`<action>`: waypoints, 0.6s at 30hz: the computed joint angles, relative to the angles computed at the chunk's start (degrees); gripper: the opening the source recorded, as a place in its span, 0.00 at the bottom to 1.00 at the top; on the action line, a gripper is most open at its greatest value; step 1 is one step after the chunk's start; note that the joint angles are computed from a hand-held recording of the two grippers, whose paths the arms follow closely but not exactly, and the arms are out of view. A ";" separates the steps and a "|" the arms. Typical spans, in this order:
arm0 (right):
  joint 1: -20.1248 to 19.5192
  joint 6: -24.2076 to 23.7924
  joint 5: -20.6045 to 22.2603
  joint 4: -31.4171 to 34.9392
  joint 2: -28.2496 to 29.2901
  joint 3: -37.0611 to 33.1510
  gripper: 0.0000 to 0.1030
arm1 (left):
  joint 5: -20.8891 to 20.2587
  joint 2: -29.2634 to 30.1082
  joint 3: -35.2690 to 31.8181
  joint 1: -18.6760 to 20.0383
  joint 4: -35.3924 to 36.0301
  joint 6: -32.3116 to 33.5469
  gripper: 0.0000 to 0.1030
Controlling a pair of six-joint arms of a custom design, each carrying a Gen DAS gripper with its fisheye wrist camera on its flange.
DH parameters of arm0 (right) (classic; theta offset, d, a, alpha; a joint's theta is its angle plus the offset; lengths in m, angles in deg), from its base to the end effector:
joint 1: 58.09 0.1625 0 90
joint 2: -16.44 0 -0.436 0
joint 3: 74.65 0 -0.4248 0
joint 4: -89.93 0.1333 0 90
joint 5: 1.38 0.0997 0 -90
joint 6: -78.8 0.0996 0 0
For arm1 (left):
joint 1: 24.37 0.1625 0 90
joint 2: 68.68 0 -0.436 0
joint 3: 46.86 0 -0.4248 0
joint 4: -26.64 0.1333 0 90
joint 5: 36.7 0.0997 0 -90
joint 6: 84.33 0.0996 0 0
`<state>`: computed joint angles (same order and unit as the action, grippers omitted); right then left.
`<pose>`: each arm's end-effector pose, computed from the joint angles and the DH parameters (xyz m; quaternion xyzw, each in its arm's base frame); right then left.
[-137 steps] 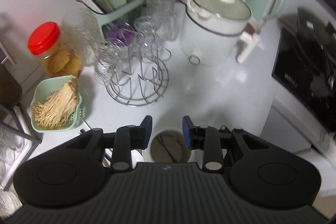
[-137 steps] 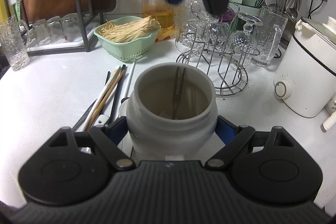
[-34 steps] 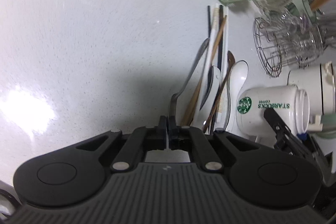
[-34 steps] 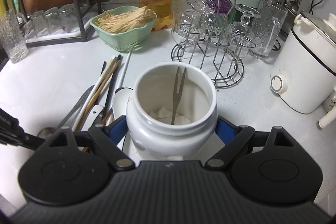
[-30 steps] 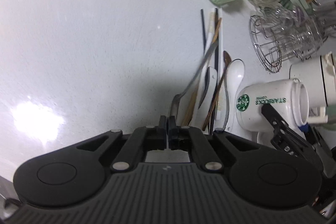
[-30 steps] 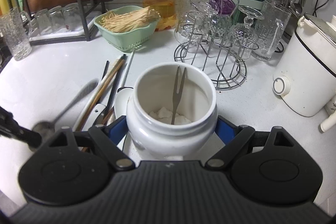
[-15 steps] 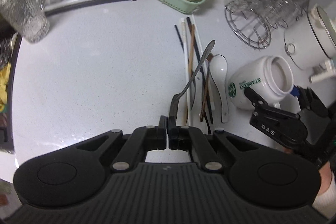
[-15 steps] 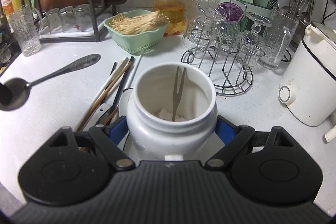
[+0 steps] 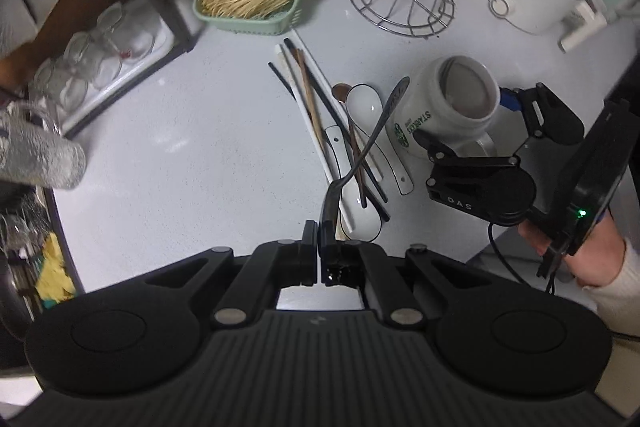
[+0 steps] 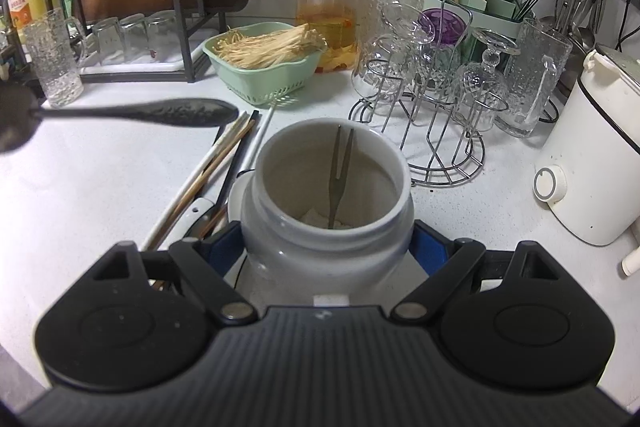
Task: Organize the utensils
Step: 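Lift the silver spoon with the left gripper and carry it toward the jar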
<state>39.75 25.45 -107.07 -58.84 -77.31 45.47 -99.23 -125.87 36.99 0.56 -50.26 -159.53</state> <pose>0.1719 -0.4686 0.3813 0.4514 -0.8383 0.2042 0.2278 -0.5012 -0.4306 0.2066 -0.0002 0.9171 -0.0977 0.3865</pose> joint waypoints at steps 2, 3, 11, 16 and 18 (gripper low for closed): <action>-0.11 -0.12 0.23 -0.04 -0.05 0.03 0.88 | -0.27 1.39 -2.93 0.16 2.36 2.79 0.01; -0.13 -0.11 0.35 -0.01 -0.06 0.03 0.88 | -0.44 2.08 -4.41 0.32 3.36 3.95 0.01; -0.36 -0.08 0.89 0.29 -0.19 -0.03 0.88 | -0.14 9.15 -19.69 0.97 15.09 12.11 0.01; -0.59 -0.56 1.41 0.51 -0.35 0.02 0.88 | -1.48 13.17 -28.28 1.94 21.29 16.09 0.01; -0.67 -0.74 1.59 0.42 -0.49 0.16 0.88 | -1.72 14.80 -31.57 2.24 23.54 17.03 0.01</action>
<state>39.09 24.71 -105.47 -58.41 -77.80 45.64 -100.95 -111.07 5.42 2.80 -26.72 -142.49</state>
